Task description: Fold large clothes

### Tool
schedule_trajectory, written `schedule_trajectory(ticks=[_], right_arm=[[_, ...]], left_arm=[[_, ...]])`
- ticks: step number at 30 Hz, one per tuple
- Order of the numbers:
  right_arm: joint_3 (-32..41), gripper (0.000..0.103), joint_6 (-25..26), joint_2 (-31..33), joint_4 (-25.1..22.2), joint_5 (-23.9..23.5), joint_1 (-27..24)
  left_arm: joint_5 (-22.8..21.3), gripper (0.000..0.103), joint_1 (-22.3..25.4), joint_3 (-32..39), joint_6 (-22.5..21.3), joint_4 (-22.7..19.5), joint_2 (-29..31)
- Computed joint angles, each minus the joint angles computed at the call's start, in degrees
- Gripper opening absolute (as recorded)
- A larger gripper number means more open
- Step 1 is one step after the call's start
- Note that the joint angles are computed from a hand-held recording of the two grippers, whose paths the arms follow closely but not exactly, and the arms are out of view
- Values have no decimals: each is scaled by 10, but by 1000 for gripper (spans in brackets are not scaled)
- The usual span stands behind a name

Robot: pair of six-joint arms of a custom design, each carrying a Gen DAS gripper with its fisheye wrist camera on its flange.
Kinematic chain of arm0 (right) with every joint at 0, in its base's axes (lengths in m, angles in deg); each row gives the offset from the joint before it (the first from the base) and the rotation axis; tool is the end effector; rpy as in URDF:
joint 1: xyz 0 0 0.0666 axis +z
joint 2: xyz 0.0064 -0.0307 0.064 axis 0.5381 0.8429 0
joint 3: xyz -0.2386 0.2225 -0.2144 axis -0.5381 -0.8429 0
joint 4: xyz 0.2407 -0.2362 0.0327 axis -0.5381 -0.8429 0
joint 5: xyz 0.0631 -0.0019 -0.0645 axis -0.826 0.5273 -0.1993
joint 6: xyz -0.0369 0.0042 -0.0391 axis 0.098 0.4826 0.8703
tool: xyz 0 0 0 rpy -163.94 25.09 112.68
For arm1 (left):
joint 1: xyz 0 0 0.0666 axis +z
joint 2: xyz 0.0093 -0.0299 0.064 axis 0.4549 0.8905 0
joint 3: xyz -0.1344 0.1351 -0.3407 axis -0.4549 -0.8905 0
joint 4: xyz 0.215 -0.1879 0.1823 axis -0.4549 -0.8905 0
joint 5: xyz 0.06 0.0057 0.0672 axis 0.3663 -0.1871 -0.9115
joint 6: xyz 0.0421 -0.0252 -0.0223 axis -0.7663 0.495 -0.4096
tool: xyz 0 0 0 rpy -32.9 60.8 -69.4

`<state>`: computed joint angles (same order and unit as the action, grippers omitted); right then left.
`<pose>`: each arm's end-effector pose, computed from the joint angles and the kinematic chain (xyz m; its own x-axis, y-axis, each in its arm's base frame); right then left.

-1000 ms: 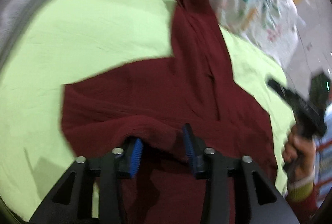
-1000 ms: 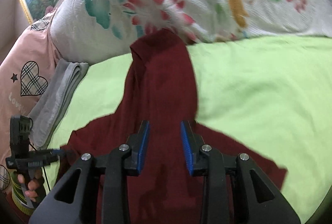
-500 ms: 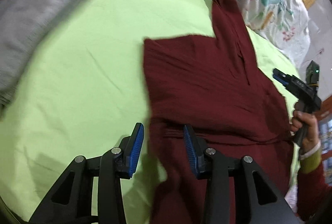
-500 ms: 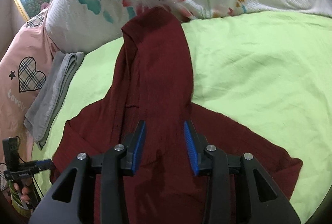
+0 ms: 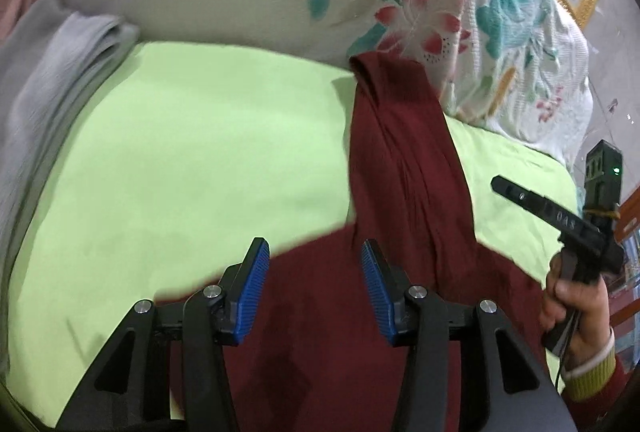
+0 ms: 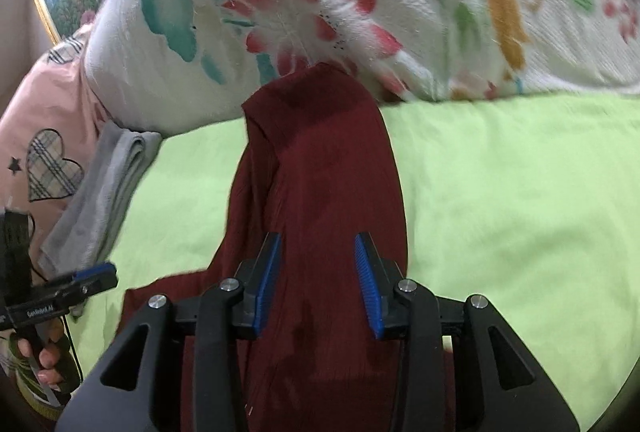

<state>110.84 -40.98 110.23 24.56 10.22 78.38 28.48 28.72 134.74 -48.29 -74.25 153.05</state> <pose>0.2404 0.2156 0.4598 -0.4362 0.6571 -0.6148 0.4704 0.7489 0.4668 0.3878 -0.0089 0.5062 -0.7238 0.3824 -0.5743 0.6093 0.7449 -0.2719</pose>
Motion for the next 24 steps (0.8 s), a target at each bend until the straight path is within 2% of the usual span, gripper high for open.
schedule_trajectory(ticks=[3,6,11,12,15,16,18,20,21,24], right_arm=[[-3,39,54,13,26,-38,-56],[-9,39,104,25,63,-73,-102],[-5,39,161,57,84,-112,-151],[-12,39,174,62,103,-131,-162],[-18,39,199,73,123,-147,-169],[-21,37,214,75,132,-148,-170],[-28,2,225,72,137,-146,-169],[-46,2,214,49,148,-142,-168],[-62,2,199,25,151,-125,-162],[-83,2,166,-24,130,-82,-146]], left_arm=[[-25,49,-56,29,49,41,39],[-32,49,-91,77,73,46,87],[-46,49,-137,113,91,62,132],[-51,49,-144,114,93,66,137],[-59,49,-158,115,96,76,149],[-61,49,-161,114,97,77,149],[-63,49,-163,109,94,79,150],[-72,49,-166,101,88,86,147],[-75,49,-167,94,85,93,142],[-81,49,-166,90,76,98,140]])
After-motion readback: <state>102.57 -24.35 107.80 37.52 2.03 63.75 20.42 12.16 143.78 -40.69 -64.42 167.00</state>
